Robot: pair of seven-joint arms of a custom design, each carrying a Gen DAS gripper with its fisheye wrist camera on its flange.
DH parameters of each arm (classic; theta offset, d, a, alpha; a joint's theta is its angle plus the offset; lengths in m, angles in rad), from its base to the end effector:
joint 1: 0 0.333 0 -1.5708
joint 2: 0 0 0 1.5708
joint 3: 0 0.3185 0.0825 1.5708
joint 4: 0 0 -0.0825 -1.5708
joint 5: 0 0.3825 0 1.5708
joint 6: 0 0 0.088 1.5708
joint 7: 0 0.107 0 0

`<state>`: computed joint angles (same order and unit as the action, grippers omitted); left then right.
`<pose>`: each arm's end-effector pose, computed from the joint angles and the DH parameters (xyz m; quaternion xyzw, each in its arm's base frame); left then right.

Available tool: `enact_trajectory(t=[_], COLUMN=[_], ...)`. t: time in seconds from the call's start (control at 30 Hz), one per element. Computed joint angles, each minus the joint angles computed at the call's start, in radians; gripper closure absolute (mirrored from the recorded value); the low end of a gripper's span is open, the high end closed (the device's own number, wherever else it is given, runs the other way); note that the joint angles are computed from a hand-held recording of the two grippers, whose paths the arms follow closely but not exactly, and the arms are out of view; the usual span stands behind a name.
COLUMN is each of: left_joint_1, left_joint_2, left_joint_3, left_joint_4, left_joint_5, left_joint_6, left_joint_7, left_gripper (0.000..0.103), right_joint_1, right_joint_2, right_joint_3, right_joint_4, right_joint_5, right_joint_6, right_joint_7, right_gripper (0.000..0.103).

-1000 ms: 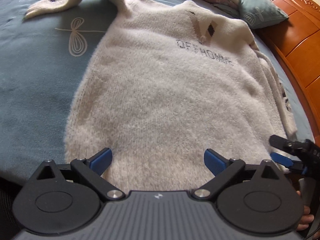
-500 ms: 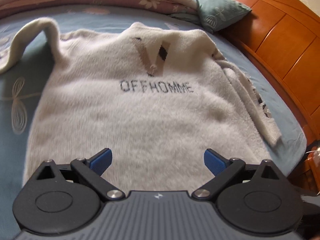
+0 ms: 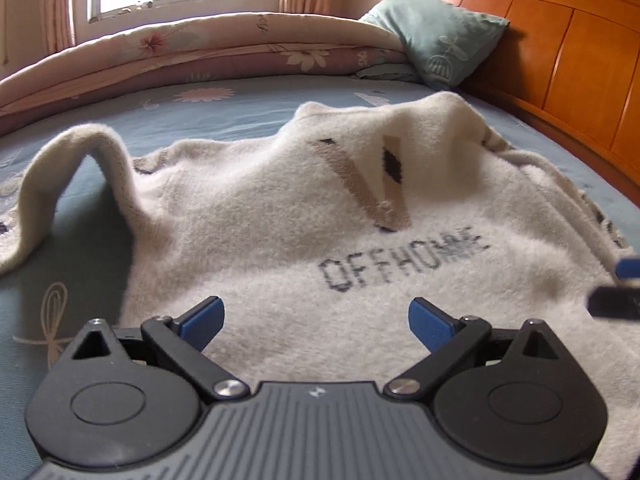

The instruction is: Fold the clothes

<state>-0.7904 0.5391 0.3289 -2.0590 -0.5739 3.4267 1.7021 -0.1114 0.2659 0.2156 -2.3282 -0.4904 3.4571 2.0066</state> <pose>0.5826 -0.2418 0.2884 -0.6132 0.6692 -0.3272 0.2630 0.5517 0.1091 0.3315 -0.6959 0.5861 -0.2093 0.3583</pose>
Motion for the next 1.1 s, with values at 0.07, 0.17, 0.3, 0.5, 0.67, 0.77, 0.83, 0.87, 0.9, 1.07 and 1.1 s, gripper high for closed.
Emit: enact_trajectory(t=[0.07,0.17,0.3,0.5,0.67,0.77,0.83,0.87,0.9,1.07,1.1], left_joint_1=[0.091,0.244,0.252,0.264,0.257,0.266,0.264,0.264,0.267,0.271,0.270], left_joint_2=[-0.012,-0.004,0.002,0.012,0.015,0.014,0.012,0.011,0.012,0.020,0.021], left_joint_3=[-0.072,-0.227,-0.241,-0.260,-0.262,-0.273,-0.274,-0.275,-0.279,-0.288,-0.288], left_joint_4=[-0.012,-0.027,-0.033,-0.028,-0.025,-0.029,-0.031,-0.032,-0.033,-0.032,-0.031], left_joint_5=[0.099,0.144,0.149,0.127,0.094,0.090,0.083,0.080,0.079,0.068,0.065], left_joint_6=[-0.016,0.058,0.085,0.110,0.117,0.123,0.124,0.125,0.130,0.148,0.149], left_joint_7=[-0.062,-0.066,-0.038,-0.020,0.009,0.016,0.024,0.028,0.029,0.043,0.048], left_gripper=[0.005,0.003,0.002,0.001,0.001,0.001,0.001,0.001,0.001,0.001,0.001], right_joint_1=[0.029,-0.017,-0.018,-0.092,-0.008,0.139,0.248,0.255,0.237,0.304,0.306], right_joint_2=[0.070,0.190,0.294,0.239,0.076,0.006,-0.032,-0.038,-0.041,0.011,0.028], right_joint_3=[0.002,0.082,0.104,0.124,-0.007,-0.142,-0.213,-0.215,-0.197,-0.196,-0.189], right_joint_4=[0.106,0.261,0.377,0.195,-0.054,-0.148,-0.175,-0.179,-0.183,-0.113,-0.092], right_joint_5=[0.005,0.009,0.065,0.140,0.171,0.265,0.390,0.394,0.379,0.416,0.407], right_joint_6=[-0.043,-0.104,-0.179,-0.074,0.034,0.057,0.028,0.035,0.060,0.099,0.093], right_joint_7=[-0.042,-0.097,-0.147,-0.190,-0.219,-0.306,-0.389,-0.390,-0.384,-0.485,-0.495], right_gripper=[0.000,0.000,0.000,0.000,0.000,0.000,0.000,0.000,0.000,0.000,0.000])
